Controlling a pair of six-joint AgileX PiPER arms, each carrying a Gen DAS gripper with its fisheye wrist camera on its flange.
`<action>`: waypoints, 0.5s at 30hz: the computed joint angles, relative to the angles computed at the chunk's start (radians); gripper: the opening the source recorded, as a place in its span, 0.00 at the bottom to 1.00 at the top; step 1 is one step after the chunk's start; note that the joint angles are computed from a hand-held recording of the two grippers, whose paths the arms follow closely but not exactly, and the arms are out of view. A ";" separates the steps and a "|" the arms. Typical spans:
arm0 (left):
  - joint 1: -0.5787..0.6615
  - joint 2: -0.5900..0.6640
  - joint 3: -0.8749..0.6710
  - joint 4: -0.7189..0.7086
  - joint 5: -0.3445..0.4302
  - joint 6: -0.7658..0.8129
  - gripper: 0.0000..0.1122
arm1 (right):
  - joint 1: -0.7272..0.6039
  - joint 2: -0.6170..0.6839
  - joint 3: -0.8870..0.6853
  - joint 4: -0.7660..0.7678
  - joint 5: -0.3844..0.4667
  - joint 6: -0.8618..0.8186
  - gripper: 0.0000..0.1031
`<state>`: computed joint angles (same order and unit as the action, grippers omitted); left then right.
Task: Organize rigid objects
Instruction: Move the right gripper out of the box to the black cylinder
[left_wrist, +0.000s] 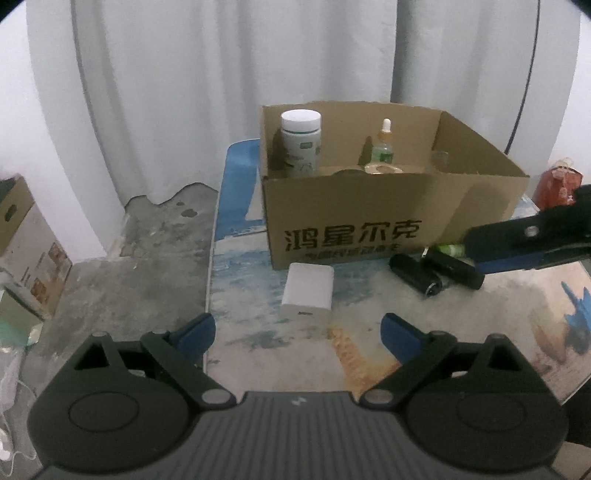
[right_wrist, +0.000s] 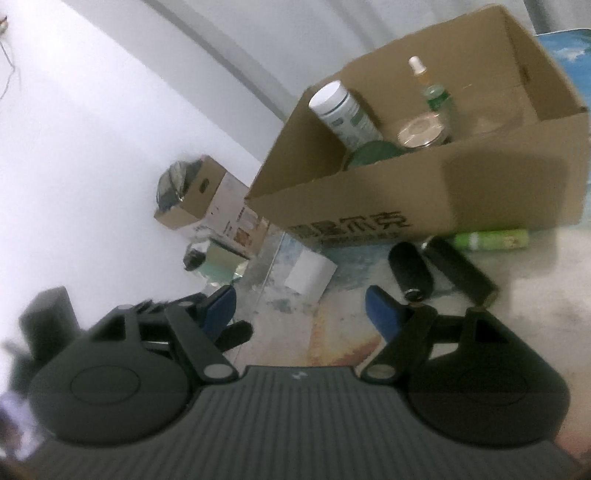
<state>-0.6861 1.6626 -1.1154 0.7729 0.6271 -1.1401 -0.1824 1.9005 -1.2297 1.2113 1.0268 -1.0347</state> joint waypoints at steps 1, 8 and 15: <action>0.004 0.006 0.004 0.005 -0.019 -0.001 0.86 | 0.020 0.011 -0.013 0.000 -0.014 0.007 0.75; 0.032 0.066 -0.001 0.070 -0.091 -0.024 0.84 | 0.134 0.084 -0.078 -0.005 -0.114 0.017 0.69; 0.063 0.095 -0.020 0.005 -0.145 0.045 0.81 | 0.186 0.110 -0.125 -0.044 -0.161 0.044 0.64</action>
<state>-0.6229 1.7580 -1.1359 0.7781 0.4817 -1.0952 0.0034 2.0104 -1.3548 1.1673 0.8661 -0.9910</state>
